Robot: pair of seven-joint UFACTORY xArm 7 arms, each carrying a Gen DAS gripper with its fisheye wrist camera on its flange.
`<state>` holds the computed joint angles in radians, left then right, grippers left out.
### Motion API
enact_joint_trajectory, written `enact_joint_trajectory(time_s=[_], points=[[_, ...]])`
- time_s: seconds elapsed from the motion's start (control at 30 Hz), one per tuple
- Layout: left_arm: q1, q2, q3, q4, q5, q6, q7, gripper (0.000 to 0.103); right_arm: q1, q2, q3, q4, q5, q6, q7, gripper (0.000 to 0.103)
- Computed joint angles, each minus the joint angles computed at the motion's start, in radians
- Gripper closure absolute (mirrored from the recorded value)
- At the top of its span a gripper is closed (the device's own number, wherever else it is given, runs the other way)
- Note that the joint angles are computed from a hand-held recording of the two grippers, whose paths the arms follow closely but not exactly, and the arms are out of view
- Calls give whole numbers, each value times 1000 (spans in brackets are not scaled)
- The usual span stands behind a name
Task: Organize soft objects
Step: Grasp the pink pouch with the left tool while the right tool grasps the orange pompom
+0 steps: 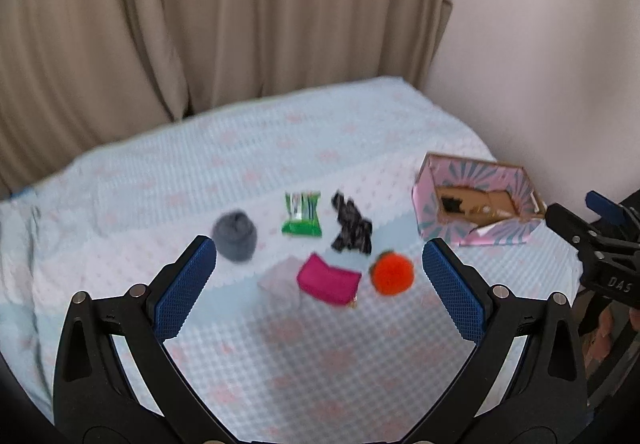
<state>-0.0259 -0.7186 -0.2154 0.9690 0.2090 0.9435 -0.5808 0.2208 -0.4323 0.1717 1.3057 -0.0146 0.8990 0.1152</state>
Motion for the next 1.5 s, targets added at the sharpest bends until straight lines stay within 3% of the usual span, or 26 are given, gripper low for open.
enact_joint_trajectory(time_s=[0.27,0.4,0.57,0.8,0.97,1.2,1.3,1.33,1.4,1.5], points=[[1,87,18,-180,-65,-139,-139,0,45,70,11,-149,24,-151,-8,0],[-24,172,58,-255,-130,-245,-203,1,72,112,-3,-219,51,-235,-44,0],[-36,310,91,-291,-195,-370,-276,2,101,179,-30,-292,91,-321,-161,0],[-27,513,91,-279,-184,-547,-455,9,123,278,-51,-352,178,-455,-327,0],[-40,613,99,-239,-132,-598,-548,13,137,359,-58,-342,318,-504,-506,0],[-60,668,123,-216,-26,-613,-659,19,118,428,-26,-328,404,-516,-581,19],[-64,669,133,-215,-6,-609,-669,31,109,448,-16,-319,421,-492,-589,36],[-64,664,135,-220,0,-613,-675,40,106,452,-14,-316,423,-483,-588,43],[-66,652,144,-236,-33,-627,-633,49,102,455,-10,-311,431,-464,-588,56],[-65,633,151,-264,-81,-653,-578,57,99,453,-8,-313,421,-465,-568,64]])
